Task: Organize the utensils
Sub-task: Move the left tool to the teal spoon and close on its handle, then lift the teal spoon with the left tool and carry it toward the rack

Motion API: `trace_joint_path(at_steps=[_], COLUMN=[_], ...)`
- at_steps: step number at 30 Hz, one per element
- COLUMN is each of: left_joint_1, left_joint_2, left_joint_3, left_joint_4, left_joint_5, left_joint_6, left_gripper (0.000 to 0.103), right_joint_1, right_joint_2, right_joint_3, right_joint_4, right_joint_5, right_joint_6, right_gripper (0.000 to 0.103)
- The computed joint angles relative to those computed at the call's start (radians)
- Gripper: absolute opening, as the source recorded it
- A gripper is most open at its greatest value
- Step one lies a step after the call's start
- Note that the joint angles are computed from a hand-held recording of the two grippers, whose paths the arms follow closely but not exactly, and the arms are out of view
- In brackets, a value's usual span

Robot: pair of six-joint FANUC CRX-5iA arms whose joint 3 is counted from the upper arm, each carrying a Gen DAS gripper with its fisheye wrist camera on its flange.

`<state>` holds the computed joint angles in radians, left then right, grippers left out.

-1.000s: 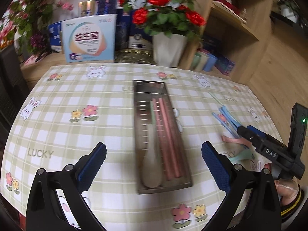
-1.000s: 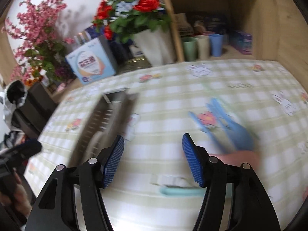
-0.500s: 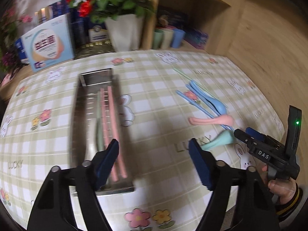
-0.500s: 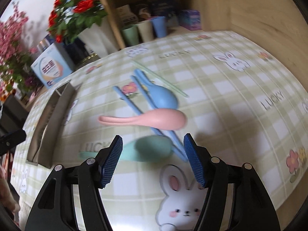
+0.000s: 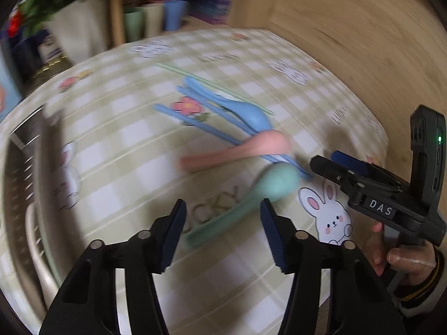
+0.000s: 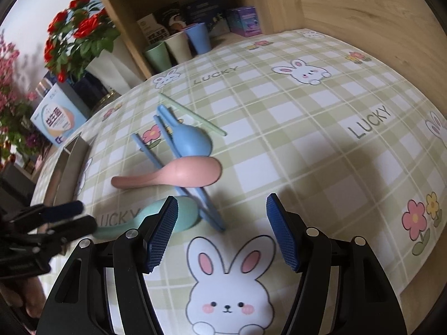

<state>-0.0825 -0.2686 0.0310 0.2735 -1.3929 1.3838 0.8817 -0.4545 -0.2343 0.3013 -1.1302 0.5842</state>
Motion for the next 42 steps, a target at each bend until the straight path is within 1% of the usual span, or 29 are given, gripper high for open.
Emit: trace_joint_path(at_steps=[2,5,8,12,13,16,17,19,22,23,25,33,40,42], left_joint_1=[-0.009,-0.029,-0.06,-0.098,-0.106,-0.128,-0.132,-0.139,-0.149,-0.149,-0.142,-0.081,-0.023,-0.026], left_joint_2=[0.019,0.044,0.062,0.071,0.07,0.085,0.083,0.083,0.09,0.089,0.083,0.006,-0.074,-0.086], left_joint_3=[-0.001,0.0,0.009,0.017,0.019,0.035,0.032,0.036,0.049,0.05,0.044,-0.039,-0.103,-0.103], left_joint_4=[0.024,0.047,0.029,-0.018,-0.034,-0.082,-0.089,-0.108,-0.128,-0.132,-0.126,-0.051,-0.029,-0.05], left_joint_5=[0.003,-0.008,-0.023,-0.017,-0.01,-0.007,0.007,0.015,0.014,0.015,0.013,0.002,-0.005,-0.012], left_joint_6=[-0.04,-0.115,-0.179,-0.204,-0.203,-0.175,-0.172,-0.164,-0.14,-0.133,-0.11,-0.046,0.0,0.013], left_gripper=[0.044,0.043,0.043,0.042,0.041,0.032,0.029,0.026,0.024,0.02,0.015,0.015,0.015,0.015], right_joint_1=[-0.01,-0.026,-0.032,-0.04,-0.041,-0.043,-0.044,-0.045,-0.045,-0.045,-0.044,-0.045,-0.028,-0.022], right_joint_2=[-0.004,-0.003,0.0,0.004,0.004,0.003,0.004,0.005,0.006,0.004,0.003,0.007,0.002,0.003], right_joint_3=[-0.004,-0.004,-0.002,0.0,0.0,-0.001,-0.001,0.0,0.001,-0.001,-0.003,-0.003,-0.011,-0.012], right_joint_4=[-0.005,-0.021,-0.027,-0.038,-0.039,-0.041,-0.042,-0.045,-0.047,-0.046,-0.045,-0.045,-0.029,-0.024], right_joint_5=[0.004,0.005,0.003,0.003,0.004,0.004,0.004,0.003,0.002,0.003,0.005,0.008,0.005,0.004], right_joint_6=[-0.012,-0.015,-0.018,-0.017,-0.019,-0.024,-0.023,-0.022,-0.022,-0.023,-0.023,-0.019,-0.017,-0.017], right_gripper=[0.064,0.064,0.064,0.064,0.064,0.064,0.064,0.064,0.064,0.064,0.064,0.064,0.064,0.064])
